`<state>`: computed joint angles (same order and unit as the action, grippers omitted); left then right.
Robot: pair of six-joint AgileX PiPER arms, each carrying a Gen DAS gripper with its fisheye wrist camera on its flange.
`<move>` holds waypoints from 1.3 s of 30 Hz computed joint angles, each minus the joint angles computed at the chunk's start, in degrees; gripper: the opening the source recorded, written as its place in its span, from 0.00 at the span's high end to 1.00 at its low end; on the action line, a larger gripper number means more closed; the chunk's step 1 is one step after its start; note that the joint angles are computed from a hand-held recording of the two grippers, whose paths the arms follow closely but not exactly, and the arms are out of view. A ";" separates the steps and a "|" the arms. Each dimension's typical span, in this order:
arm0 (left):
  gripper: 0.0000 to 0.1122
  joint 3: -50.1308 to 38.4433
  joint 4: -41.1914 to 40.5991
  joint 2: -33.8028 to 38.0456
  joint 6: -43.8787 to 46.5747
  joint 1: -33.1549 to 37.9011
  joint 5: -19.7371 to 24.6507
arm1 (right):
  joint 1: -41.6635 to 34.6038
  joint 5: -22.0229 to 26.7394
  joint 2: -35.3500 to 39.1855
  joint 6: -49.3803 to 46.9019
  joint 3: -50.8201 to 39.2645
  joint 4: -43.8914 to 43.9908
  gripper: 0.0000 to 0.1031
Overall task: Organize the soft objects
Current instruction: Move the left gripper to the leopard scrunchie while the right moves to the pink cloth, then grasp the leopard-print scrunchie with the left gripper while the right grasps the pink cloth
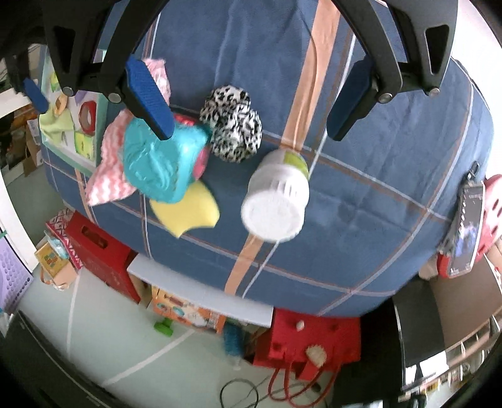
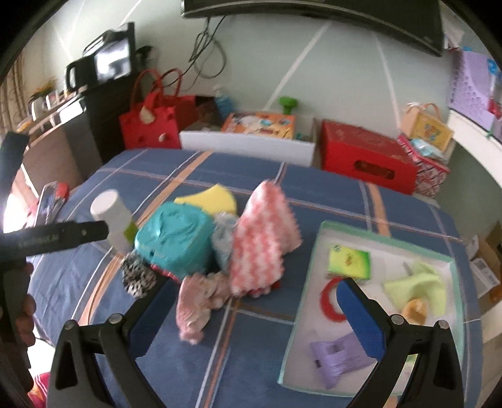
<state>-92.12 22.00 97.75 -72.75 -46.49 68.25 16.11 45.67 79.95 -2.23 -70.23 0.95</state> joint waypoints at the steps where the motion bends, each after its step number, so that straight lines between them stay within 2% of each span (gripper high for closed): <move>1: 0.13 0.62 -1.09 0.01 0.37 0.42 -0.61 | -0.25 -0.04 0.37 -0.98 0.48 1.45 0.00; 8: 0.13 3.39 -8.33 1.17 2.67 3.08 -5.03 | 0.61 -0.18 3.29 -4.17 2.98 5.46 0.00; 10: 0.13 4.12 -9.85 1.34 3.44 3.58 -6.02 | 1.28 -0.27 4.13 -4.34 3.53 5.45 0.04; 12: 0.13 4.26 -9.91 1.55 3.38 3.67 -6.14 | 2.20 -0.30 4.99 -3.78 3.95 4.46 0.12; 14: 0.13 4.40 -10.06 2.05 3.53 3.78 -5.88 | 2.73 0.06 6.12 -4.50 4.03 4.76 0.17; 19: 0.14 4.82 -12.48 3.66 5.54 5.34 -6.53 | 4.18 -0.09 7.04 -4.13 4.90 3.84 0.21; 23: 0.14 4.77 -14.57 4.84 7.47 6.48 -7.05 | 5.38 -0.19 7.75 -3.32 5.07 2.40 0.38; 28: 0.15 3.41 -14.51 6.01 8.12 6.46 -6.78 | 6.43 -0.69 8.82 -2.63 4.95 2.44 0.41; 30: 0.19 2.53 -14.53 6.56 8.89 6.53 -6.70 | 6.50 -0.94 9.16 -3.27 4.92 3.09 0.51; 32: 0.28 0.76 -15.46 8.04 10.14 6.67 -6.80 | 6.69 -0.88 9.55 -3.74 4.68 3.56 0.62; 34: 0.33 0.00 -16.44 8.76 11.06 6.70 -6.89 | 6.61 -0.91 9.77 -4.69 4.70 4.78 0.67; 37: 0.50 -1.67 -17.68 10.37 12.59 6.73 -6.25 | 6.84 -1.18 9.94 -5.01 4.85 5.40 0.85; 39: 0.60 -1.31 -20.00 10.93 14.77 7.45 -7.77 | 6.92 -1.18 10.15 -5.07 4.77 5.52 0.87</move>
<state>-93.43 2.01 108.69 -57.98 -39.04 60.48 23.04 44.50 90.11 -7.30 -65.46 6.46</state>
